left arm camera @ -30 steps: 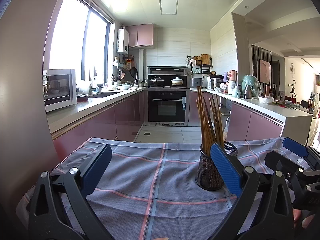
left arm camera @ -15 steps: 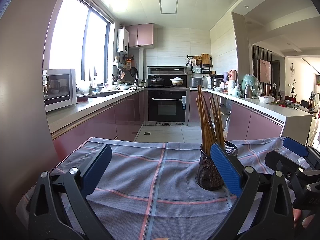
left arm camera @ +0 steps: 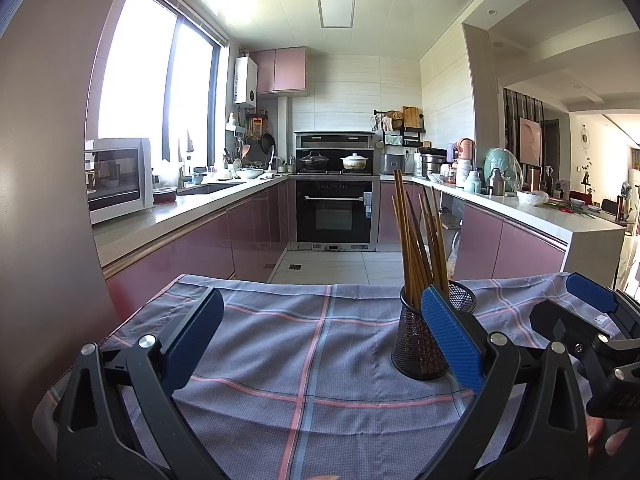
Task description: Organize utensils
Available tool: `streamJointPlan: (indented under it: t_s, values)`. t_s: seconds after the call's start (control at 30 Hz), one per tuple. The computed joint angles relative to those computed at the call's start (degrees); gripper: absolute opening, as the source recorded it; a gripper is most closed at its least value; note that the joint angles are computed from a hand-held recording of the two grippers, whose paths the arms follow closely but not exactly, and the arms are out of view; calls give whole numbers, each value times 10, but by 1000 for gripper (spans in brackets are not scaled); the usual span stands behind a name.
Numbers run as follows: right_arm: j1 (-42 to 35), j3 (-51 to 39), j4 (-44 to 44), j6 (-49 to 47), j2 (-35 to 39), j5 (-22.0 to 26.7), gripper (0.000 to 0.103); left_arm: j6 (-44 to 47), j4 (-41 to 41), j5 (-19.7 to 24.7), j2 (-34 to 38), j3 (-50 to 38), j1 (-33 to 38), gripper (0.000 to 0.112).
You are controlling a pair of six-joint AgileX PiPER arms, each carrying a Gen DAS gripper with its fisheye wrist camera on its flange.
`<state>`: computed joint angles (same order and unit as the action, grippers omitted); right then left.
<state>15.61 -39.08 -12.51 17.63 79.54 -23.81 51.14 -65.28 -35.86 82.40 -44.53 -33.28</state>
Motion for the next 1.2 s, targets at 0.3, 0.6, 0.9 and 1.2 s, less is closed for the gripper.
streamJointPlan:
  t_s: [0.3,0.6,0.9,1.2]
  values:
    - [-2,1,-7,6,-1,-1,96,-8,9,3,2,3,5,98]
    - [0,2,1,0,0,-2,96,-7,8,-1,3,3,3,98]
    - [0,1,0,1,0,-1,96,-5,6,-1,3,2,1,98]
    - [0,3,4,-3,0,-3,96,-11,12,-1,4,6,2,98]
